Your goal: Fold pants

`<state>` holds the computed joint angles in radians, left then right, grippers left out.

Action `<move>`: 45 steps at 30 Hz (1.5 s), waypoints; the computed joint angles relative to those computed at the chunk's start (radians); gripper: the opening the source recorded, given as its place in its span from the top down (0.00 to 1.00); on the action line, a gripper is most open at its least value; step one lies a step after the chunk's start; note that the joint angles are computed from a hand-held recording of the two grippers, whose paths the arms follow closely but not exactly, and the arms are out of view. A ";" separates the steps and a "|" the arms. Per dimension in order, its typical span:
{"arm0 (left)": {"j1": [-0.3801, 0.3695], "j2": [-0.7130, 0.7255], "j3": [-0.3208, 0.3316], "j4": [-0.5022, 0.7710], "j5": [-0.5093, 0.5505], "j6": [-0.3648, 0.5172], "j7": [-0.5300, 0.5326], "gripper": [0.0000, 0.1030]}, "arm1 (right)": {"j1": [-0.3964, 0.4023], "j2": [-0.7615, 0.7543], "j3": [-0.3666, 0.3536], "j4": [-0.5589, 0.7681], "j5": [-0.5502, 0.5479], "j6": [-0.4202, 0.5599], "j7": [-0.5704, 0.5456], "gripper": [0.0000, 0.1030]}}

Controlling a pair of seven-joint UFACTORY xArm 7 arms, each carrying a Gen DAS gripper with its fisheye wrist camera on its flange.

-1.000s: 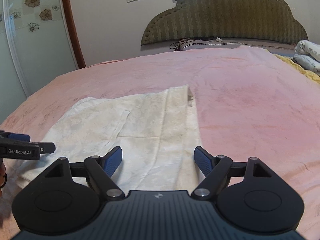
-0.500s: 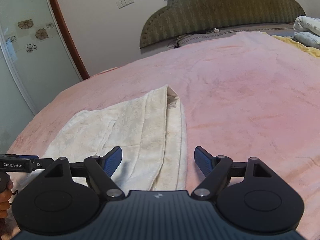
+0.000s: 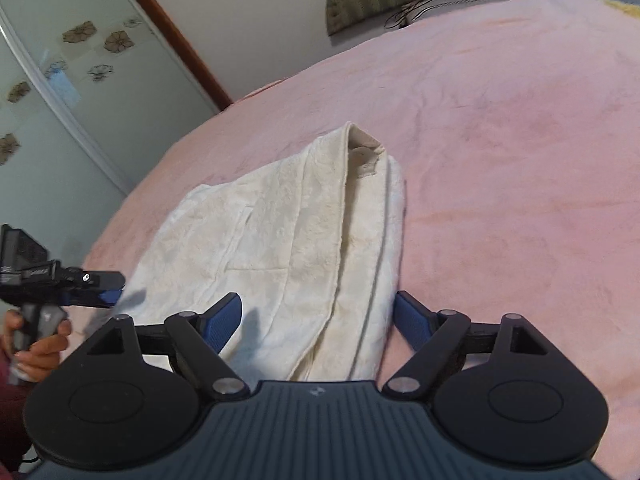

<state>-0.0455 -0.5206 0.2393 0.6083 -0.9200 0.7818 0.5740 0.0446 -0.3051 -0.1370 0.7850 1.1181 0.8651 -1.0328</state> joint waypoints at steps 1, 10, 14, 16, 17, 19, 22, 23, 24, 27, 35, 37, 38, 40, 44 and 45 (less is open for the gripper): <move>0.003 -0.003 -0.016 -0.004 0.006 -0.018 -0.017 0.10 | 0.001 0.006 0.002 0.007 -0.007 0.002 -0.004 0.19; 0.227 -0.196 -0.482 -0.160 0.463 -0.415 -0.492 0.09 | 0.056 -0.199 0.210 -0.196 -0.114 -0.570 0.182 0.19; 0.270 -0.209 -0.541 -0.153 0.575 -0.370 -0.598 0.09 | 0.094 -0.349 0.282 -0.308 -0.136 -0.700 0.318 0.05; 0.266 -0.228 -0.541 -0.166 0.618 -0.354 -0.618 0.09 | 0.137 -0.392 0.283 -0.344 -0.137 -0.745 0.332 0.04; 0.266 -0.236 -0.541 -0.172 0.638 -0.348 -0.631 0.09 | 0.121 -0.408 0.306 -0.357 -0.160 -0.750 0.365 0.04; 0.252 -0.249 -0.536 -0.180 0.671 -0.352 -0.647 0.09 | 0.145 -0.432 0.305 -0.388 -0.172 -0.800 0.380 0.04; 0.230 -0.287 -0.529 -0.202 0.718 -0.362 -0.672 0.09 | 0.180 -0.451 0.251 -0.406 -0.204 -0.796 0.379 0.04; 0.224 -0.296 -0.529 -0.205 0.735 -0.367 -0.681 0.09 | 0.173 -0.460 0.247 -0.414 -0.215 -0.795 0.398 0.04; 0.213 -0.301 -0.524 -0.207 0.749 -0.370 -0.686 0.09 | 0.168 -0.468 0.244 -0.425 -0.221 -0.806 0.416 0.04; 0.137 -0.320 -0.482 -0.214 0.774 -0.388 -0.670 0.09 | 0.117 -0.509 0.252 -0.458 -0.268 -0.782 0.474 0.04; -0.248 -0.328 -0.319 -0.244 0.850 -0.493 -0.447 0.12 | 0.009 -0.580 0.276 -0.518 -0.419 -0.745 0.574 0.04; -0.315 -0.316 -0.316 -0.250 0.866 -0.516 -0.401 0.14 | 0.010 -0.583 0.265 -0.526 -0.436 -0.746 0.602 0.04; -0.329 -0.305 -0.327 -0.249 0.876 -0.526 -0.389 0.17 | 0.017 -0.586 0.252 -0.531 -0.443 -0.747 0.612 0.04; -0.347 -0.280 -0.356 -0.253 0.900 -0.552 -0.374 0.22 | 0.037 -0.584 0.217 -0.536 -0.462 -0.736 0.621 0.04; -0.391 -0.221 -0.362 -0.250 0.917 -0.573 -0.353 0.35 | 0.075 -0.581 0.168 -0.549 -0.498 -0.756 0.643 0.04; -0.394 -0.202 -0.362 -0.247 0.922 -0.578 -0.347 0.38 | 0.085 -0.584 0.156 -0.553 -0.506 -0.760 0.650 0.04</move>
<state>-0.4400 -0.7226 -0.1228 0.3616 0.0022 0.2035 0.2273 0.1298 -0.8891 0.0192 0.2319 0.6124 0.1048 -0.3829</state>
